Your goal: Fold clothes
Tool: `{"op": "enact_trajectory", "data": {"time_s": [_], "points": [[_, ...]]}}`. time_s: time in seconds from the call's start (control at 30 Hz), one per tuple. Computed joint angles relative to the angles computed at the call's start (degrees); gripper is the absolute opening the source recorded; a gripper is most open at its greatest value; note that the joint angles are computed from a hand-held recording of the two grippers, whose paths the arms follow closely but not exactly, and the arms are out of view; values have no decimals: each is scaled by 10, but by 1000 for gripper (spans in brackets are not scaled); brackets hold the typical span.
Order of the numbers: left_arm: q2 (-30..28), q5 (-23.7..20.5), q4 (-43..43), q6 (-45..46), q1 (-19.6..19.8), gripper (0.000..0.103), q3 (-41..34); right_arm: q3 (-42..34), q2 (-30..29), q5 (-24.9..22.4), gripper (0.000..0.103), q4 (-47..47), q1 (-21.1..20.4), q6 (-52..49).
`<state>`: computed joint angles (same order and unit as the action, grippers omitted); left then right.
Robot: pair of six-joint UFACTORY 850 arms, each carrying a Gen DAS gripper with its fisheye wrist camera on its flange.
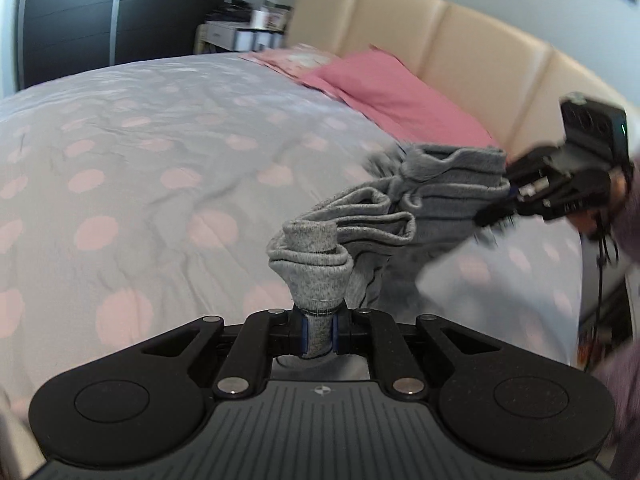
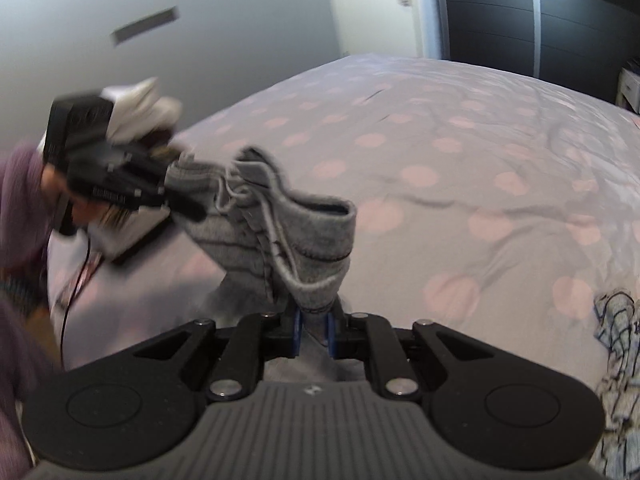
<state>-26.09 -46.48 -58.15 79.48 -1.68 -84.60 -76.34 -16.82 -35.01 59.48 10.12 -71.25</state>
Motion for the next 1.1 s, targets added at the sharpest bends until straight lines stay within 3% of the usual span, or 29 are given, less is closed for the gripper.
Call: {"op": "enact_trajectory", "data": {"time_s": [0.17,0.4,0.53,0.63,0.7,0.8,0.93,0.97,1.03,1.1], "points": [[49,18,40,44,-10,8,94,96,56,17,14,-24,19,-54],[83,59,85,100,-27,8,179,173,69,54,15,-139,54,-24],[102,84,96,136,-31,10,207,191,77,70,24,-170,61,-6],[120,97,117,149,-35,20,222,197,85,68,33,-234,73,30],[133,103,140,152,-37,27,232,206,94,71,33,-265,76,47],[156,106,183,144,-34,28,248,219,114,77,34,-303,80,80],[205,144,141,192,-34,29,292,240,148,93,47,-326,95,111],[219,158,121,213,-37,34,305,249,159,107,50,-339,104,125],[247,183,68,264,-45,44,330,269,181,146,65,-404,132,183],[272,199,17,324,-54,47,353,283,197,178,68,-495,159,266]]}}
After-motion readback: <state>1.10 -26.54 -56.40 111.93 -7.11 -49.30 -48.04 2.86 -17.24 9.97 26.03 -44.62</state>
